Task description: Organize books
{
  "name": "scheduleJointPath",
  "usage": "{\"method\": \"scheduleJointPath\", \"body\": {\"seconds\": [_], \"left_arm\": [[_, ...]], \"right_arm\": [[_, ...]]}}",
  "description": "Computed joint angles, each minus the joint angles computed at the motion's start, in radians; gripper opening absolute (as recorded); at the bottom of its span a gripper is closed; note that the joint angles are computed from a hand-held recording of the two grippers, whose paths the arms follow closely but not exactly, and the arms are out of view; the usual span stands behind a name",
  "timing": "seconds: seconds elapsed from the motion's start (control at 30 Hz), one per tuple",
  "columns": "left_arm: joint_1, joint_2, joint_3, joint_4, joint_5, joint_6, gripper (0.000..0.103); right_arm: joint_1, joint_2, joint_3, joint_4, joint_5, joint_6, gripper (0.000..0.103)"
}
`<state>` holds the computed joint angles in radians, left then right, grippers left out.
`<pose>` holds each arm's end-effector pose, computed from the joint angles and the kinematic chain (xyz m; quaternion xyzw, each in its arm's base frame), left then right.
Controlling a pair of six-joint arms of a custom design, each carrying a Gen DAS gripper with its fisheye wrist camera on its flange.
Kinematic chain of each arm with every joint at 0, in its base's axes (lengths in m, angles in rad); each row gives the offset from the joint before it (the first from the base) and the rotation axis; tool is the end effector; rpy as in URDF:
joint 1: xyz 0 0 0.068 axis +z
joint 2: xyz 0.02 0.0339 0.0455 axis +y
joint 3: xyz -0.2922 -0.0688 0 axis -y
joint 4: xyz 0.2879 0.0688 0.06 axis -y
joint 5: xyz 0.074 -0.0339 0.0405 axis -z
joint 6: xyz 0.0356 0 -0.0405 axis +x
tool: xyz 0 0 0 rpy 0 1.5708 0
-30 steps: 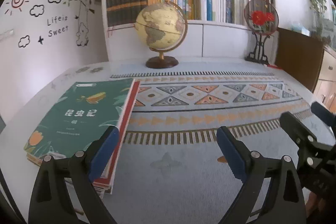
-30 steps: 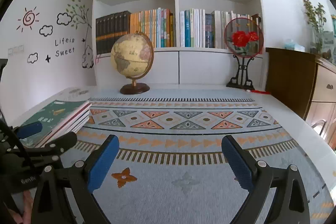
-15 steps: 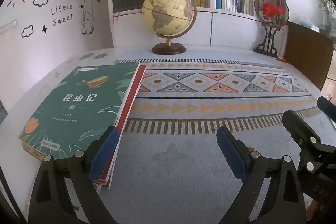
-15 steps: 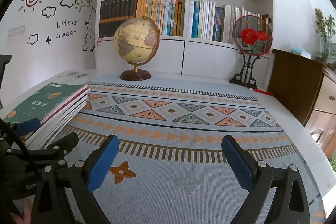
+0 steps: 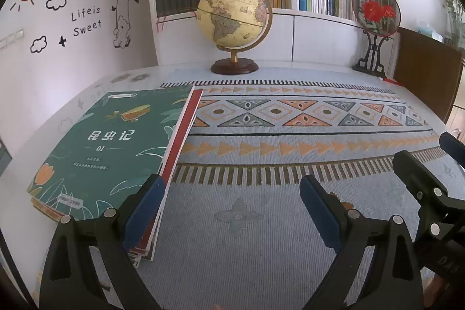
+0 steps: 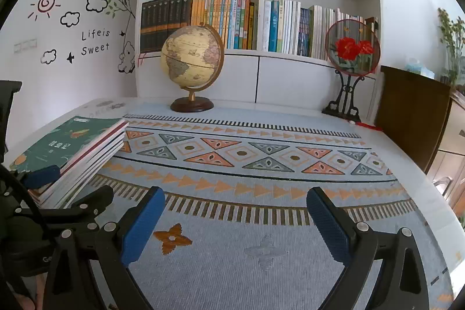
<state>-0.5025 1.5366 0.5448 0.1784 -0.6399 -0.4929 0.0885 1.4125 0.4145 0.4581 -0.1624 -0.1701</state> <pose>0.2628 -0.1202 0.1229 -0.1120 0.8825 0.0892 0.4479 0.2724 0.0300 0.1365 -0.1515 0.8548 0.0505 0.4938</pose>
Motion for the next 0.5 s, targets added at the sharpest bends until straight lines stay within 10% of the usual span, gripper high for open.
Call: {"method": "scheduleJointPath", "body": {"seconds": [0.5], "left_arm": [[-0.001,-0.001,-0.001,-0.002,-0.002,-0.001,0.094]], "right_arm": [[-0.002,0.019,0.02,-0.023,0.0,0.0,0.097]]}}
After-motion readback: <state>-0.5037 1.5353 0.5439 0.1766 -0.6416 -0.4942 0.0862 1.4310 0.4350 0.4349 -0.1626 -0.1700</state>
